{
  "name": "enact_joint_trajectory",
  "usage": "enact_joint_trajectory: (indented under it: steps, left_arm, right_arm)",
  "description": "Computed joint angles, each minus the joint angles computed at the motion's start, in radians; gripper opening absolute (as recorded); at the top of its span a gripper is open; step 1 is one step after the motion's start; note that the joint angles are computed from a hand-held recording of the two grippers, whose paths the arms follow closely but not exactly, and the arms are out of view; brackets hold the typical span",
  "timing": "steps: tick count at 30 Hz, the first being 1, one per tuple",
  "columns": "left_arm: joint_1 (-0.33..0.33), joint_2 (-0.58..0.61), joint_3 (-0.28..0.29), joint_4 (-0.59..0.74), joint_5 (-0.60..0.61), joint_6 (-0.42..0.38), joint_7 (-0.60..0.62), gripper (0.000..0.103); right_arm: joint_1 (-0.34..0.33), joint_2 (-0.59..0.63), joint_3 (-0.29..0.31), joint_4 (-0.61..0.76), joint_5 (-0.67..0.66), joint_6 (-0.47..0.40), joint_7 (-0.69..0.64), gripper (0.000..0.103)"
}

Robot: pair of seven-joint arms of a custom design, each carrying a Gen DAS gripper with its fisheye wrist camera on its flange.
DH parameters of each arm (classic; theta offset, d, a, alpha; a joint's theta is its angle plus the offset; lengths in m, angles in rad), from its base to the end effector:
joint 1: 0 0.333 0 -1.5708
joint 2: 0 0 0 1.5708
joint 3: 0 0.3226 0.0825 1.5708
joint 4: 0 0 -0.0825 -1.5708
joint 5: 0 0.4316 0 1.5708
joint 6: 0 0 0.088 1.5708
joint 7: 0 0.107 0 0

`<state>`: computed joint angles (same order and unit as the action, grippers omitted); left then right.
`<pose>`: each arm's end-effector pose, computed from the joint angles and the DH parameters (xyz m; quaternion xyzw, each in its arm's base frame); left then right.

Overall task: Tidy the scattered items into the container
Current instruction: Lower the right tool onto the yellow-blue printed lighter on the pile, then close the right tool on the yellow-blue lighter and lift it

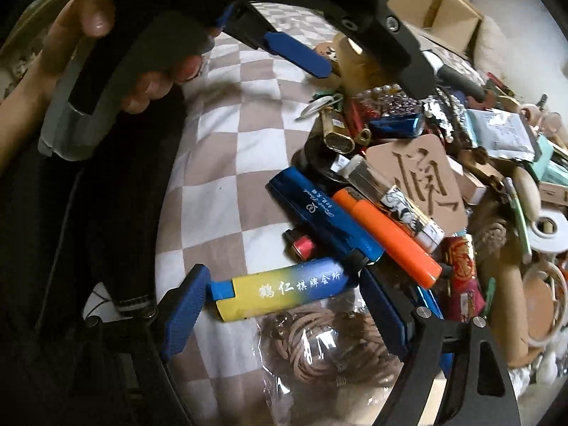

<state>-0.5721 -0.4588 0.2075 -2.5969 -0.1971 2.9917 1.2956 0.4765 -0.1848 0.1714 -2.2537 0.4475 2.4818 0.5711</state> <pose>0.4539 -0.1541 0.4853 -0.6786 0.6061 -0.4044 0.0924 0.4493 0.3411 0.4670 -0.9617 0.1053 -0.0769 0.2410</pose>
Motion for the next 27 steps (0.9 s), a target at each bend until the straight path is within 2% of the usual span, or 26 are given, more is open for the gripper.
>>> enact_joint_trajectory:
  steps: [3,4,7,10,17,20,24,27]
  left_arm:
    - [-0.004,0.003,0.003,0.003,-0.003,-0.005,0.007,0.103]
    - [-0.003,0.004,0.001,0.004,-0.003,-0.006,0.009,0.103]
    - [0.004,0.008,-0.008,0.008,0.000,-0.012,0.013,0.103]
    - [0.011,0.010,-0.015,0.009,-0.003,-0.015,0.013,0.103]
    - [0.007,0.006,-0.015,0.006,-0.014,-0.010,0.022,0.103]
    - [0.011,0.005,-0.020,0.005,-0.011,-0.011,0.016,0.103]
    - [0.006,0.003,-0.013,0.004,-0.016,-0.006,0.014,0.103]
    - [0.001,-0.001,-0.006,0.000,-0.018,0.000,0.012,0.103]
  right_arm:
    - [0.001,0.014,-0.011,0.026,0.014,-0.043,-0.041,0.091]
    - [0.000,0.019,-0.013,0.036,0.017,-0.060,-0.056,0.099]
    - [-0.005,0.031,-0.014,0.061,0.002,-0.102,-0.098,0.100]
    - [-0.018,0.043,-0.012,0.089,-0.036,-0.143,-0.079,0.100]
    - [-0.031,0.004,-0.006,0.060,-0.078,-0.051,-0.048,0.100]
    - [-0.039,-0.006,0.003,0.049,-0.136,-0.032,-0.040,0.100]
    - [-0.047,-0.036,0.034,-0.028,-0.245,0.057,0.016,0.100]
    - [-0.042,-0.044,0.038,-0.047,-0.258,0.089,0.047,0.100]
